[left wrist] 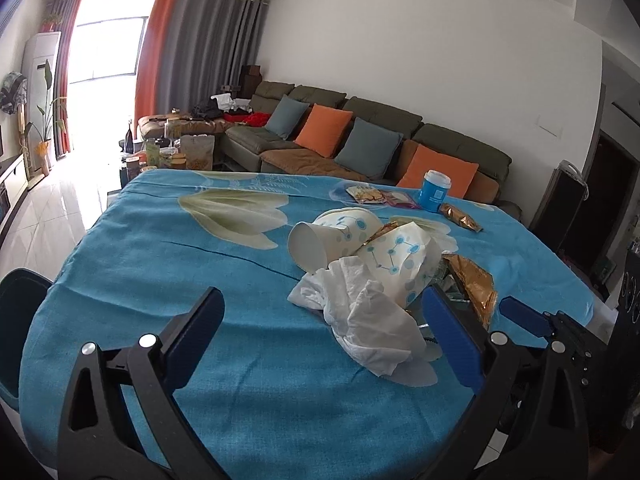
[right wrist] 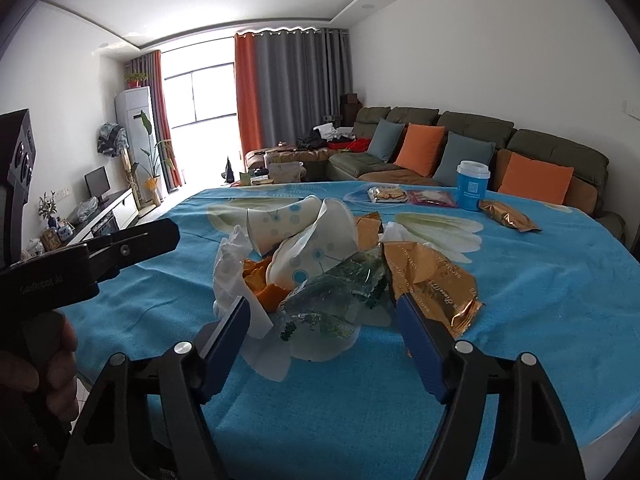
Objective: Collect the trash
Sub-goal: 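Grasp the white tissue with the left tool while the right tool grasps the clear plastic bag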
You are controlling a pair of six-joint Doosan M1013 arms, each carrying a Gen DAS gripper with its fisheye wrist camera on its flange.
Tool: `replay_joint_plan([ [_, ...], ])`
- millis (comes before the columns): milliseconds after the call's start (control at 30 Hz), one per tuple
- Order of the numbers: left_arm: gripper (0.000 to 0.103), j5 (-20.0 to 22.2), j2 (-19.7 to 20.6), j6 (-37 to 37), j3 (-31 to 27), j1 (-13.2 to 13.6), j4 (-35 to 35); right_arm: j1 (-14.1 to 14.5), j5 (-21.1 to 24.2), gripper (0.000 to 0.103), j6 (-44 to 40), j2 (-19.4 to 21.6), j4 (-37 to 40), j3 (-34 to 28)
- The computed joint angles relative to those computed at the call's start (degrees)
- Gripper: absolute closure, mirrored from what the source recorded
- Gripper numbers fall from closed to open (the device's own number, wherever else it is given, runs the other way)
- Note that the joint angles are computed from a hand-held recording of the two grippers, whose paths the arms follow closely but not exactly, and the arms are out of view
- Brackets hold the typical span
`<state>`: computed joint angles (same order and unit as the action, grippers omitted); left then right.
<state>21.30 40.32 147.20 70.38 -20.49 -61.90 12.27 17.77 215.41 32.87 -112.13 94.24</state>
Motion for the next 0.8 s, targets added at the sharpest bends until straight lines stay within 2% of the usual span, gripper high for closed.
replay_joint_plan([
  [200, 0.007, 4.18, 2.79, -10.10, -5.14, -0.54, 9.11, -0.79, -3.30, 0.048, -3.26, 0.78, 2.98, -1.27],
  [333, 0.023, 7.84, 4.76, -17.29, -8.61, -0.84, 15.46, -1.36, -6.00, 0.056, -2.64, 1.04, 1.17, -1.95],
  [400, 0.026, 9.42, 5.63, -20.44, -10.13, -1.04, 18.71, -1.46, -7.13, 0.060, -2.97, 1.23, 0.85, -2.24],
  [467, 0.028, 10.97, 6.39, -21.76, -11.31, -1.10, 19.73, -1.60, -8.33, 0.063, -5.01, 1.45, 2.73, -2.60],
  [533, 0.031, 11.82, 6.92, -22.56, -12.08, -1.18, 20.75, -1.66, -9.18, 0.072, -9.46, 1.71, 7.14, -3.02],
  [633, 0.043, 13.69, 7.83, -23.91, -13.51, -1.23, 21.94, -1.62, -9.79, 0.081, -15.50, 1.91, 13.05, -3.36],
  [700, 0.047, 14.35, 8.19, -24.33, -13.90, -1.22, 22.17, -1.71, -10.21, 0.084, -15.49, 1.89, 13.15, -3.35],
  [733, 0.053, 14.67, 8.33, -24.19, -14.04, -1.21, 22.23, -1.69, -10.30, 0.089, -15.13, 1.85, 12.74, -3.29],
  [800, 0.061, 14.68, 8.36, -24.10, -13.91, -1.23, 22.09, -1.75, -10.50, 0.091, -13.67, 1.84, 11.12, -3.20],
])
